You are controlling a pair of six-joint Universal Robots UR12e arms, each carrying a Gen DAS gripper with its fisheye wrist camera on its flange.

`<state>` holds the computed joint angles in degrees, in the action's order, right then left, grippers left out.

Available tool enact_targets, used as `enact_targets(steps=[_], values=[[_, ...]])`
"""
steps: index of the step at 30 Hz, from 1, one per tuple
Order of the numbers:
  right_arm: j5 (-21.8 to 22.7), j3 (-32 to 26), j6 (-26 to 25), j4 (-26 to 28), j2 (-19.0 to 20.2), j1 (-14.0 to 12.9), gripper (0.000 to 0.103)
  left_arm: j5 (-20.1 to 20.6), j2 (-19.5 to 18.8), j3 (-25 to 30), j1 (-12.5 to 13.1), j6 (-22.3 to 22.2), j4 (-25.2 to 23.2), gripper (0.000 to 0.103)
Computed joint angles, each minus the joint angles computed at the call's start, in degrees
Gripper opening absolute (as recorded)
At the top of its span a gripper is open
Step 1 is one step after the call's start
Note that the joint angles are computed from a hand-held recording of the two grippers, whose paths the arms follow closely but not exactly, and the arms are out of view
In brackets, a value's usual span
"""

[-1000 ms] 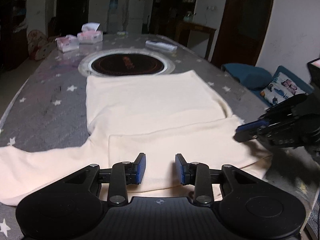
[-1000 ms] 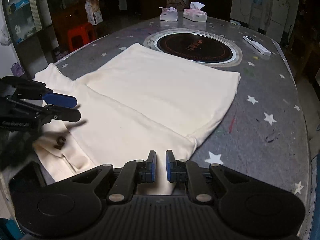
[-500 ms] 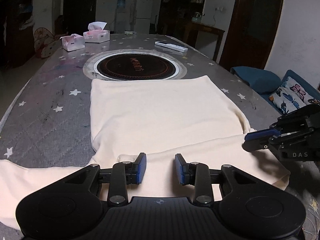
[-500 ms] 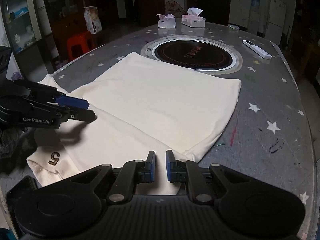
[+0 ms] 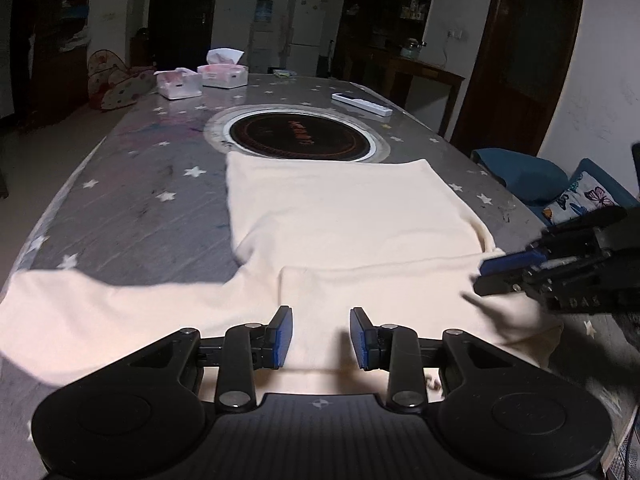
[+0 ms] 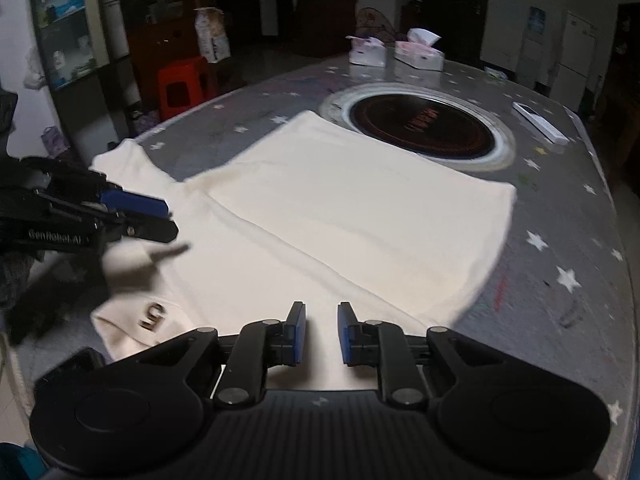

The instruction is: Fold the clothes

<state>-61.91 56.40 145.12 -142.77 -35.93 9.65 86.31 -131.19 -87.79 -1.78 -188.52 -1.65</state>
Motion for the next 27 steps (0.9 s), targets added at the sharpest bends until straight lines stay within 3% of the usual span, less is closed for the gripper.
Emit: enact_targets(steps=[9, 14, 21, 27], values=[[-1.2, -7.6, -1.9, 6.3, 4.1, 2.4, 0.018, -0.2, 0.7, -1.9, 0.4, -1.3, 0.4, 0.033], [-0.5, -7.9, -3.1, 6.7, 3.9, 2.7, 0.018, 1.0, 1.9, -4.3, 1.1, -3.5, 3.5, 0.033], [3.5, -6.1, -7.8, 8.4, 2.6, 3.5, 0.019, 10.8, 3.7, -7.6, 2.1, -10.6, 5.1, 0.036], [2.9, -6.4, -10.0, 10.0, 3.2, 4.6, 0.02, 20.8, 4.5, -8.6, 3.2, -17.4, 2.4, 0.039]])
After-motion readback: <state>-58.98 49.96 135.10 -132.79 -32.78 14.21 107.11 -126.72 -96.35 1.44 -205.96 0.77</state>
